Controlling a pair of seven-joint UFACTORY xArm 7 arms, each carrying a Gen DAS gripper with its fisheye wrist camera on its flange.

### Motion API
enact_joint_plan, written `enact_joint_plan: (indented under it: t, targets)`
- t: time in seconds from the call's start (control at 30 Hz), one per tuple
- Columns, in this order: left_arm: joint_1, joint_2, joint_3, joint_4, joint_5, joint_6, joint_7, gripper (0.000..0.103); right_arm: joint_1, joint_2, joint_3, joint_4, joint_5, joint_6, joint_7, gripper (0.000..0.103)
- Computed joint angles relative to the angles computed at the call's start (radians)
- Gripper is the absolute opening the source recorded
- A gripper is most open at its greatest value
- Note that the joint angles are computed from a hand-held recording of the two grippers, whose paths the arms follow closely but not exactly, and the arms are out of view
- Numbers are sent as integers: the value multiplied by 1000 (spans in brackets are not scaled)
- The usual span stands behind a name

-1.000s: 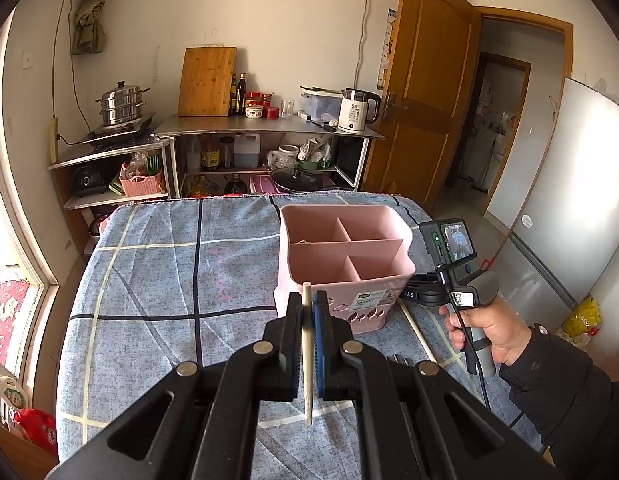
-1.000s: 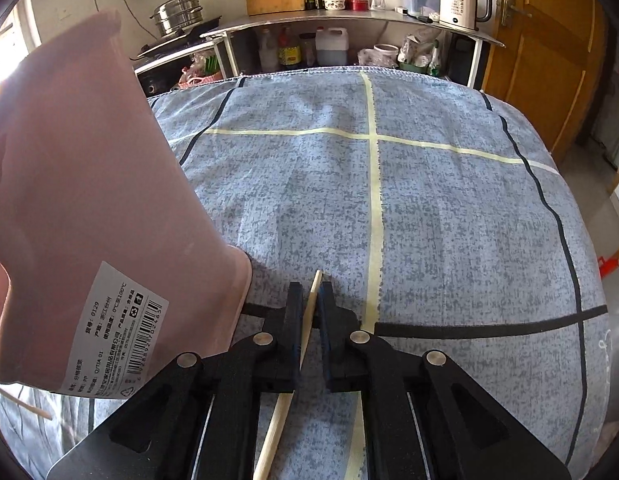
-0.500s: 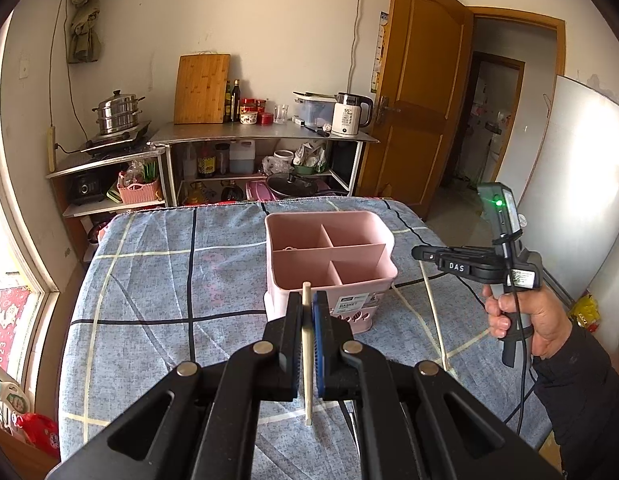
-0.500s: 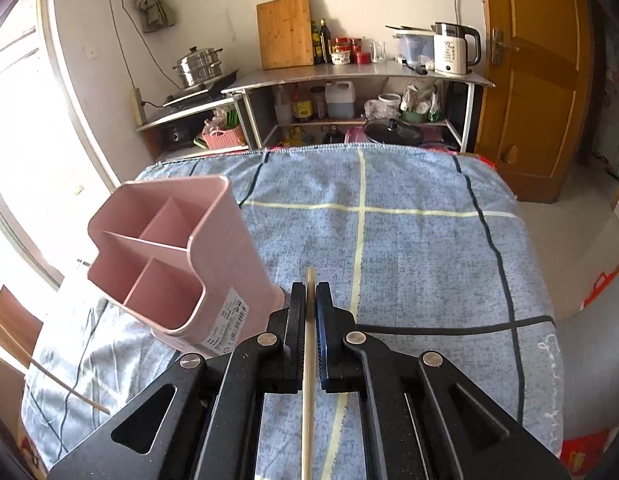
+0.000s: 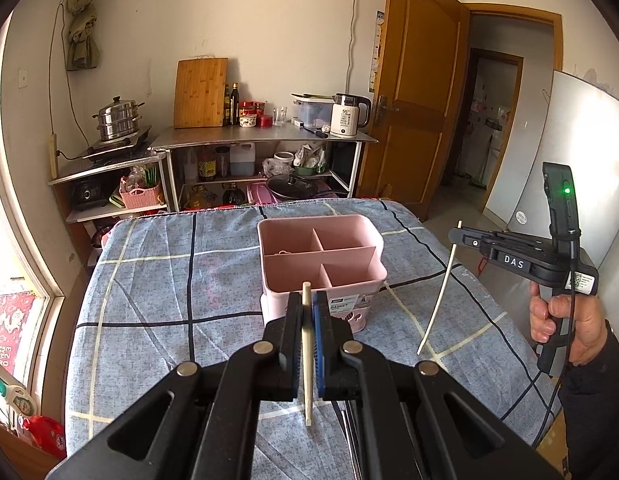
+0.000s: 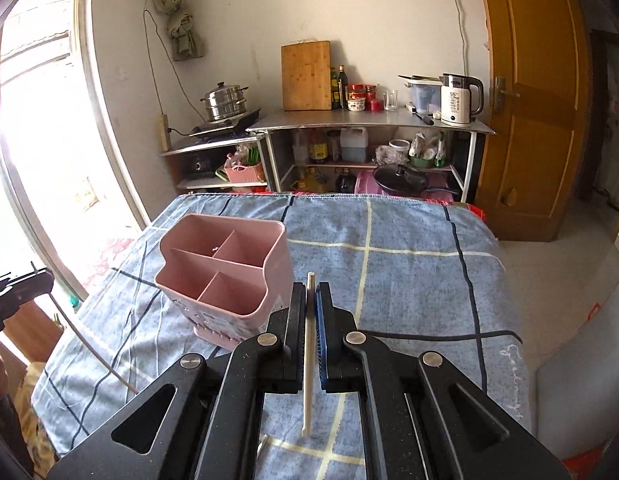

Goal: Organize utensils
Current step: 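Lower the left tool over the basket and open it while the right tool releases its chopstick there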

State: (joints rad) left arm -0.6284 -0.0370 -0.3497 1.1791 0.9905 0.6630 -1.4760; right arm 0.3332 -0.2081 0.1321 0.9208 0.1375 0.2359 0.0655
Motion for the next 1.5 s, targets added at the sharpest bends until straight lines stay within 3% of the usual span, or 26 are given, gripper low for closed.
enact_joint_plan:
  t: [0.33,0.6,1.07,1.13,1.2,1.5]
  targets:
    - [6,27,19,51,-33,-9,56,6,53,-62,-23,-15,65,-19,-63,5]
    - [13,77,60,152,-89,-22,150,6,91,0,-18,90,115,-42,-95,5]
    - [12,157,140,303,-41,-53,164,6,73,215,42,341,190,-114,-106,5]
    - [6,171,152,313,-16,-50,150,6,67,238,54,360,192,-121,-103,5]
    - [9,183,162,311,-23,-75,146,6,65,263,55,372,126,-133,-44,5]
    - [7,227,193,273,-95,-131,173,6,33,309,94,363,152,-97,-74,5]
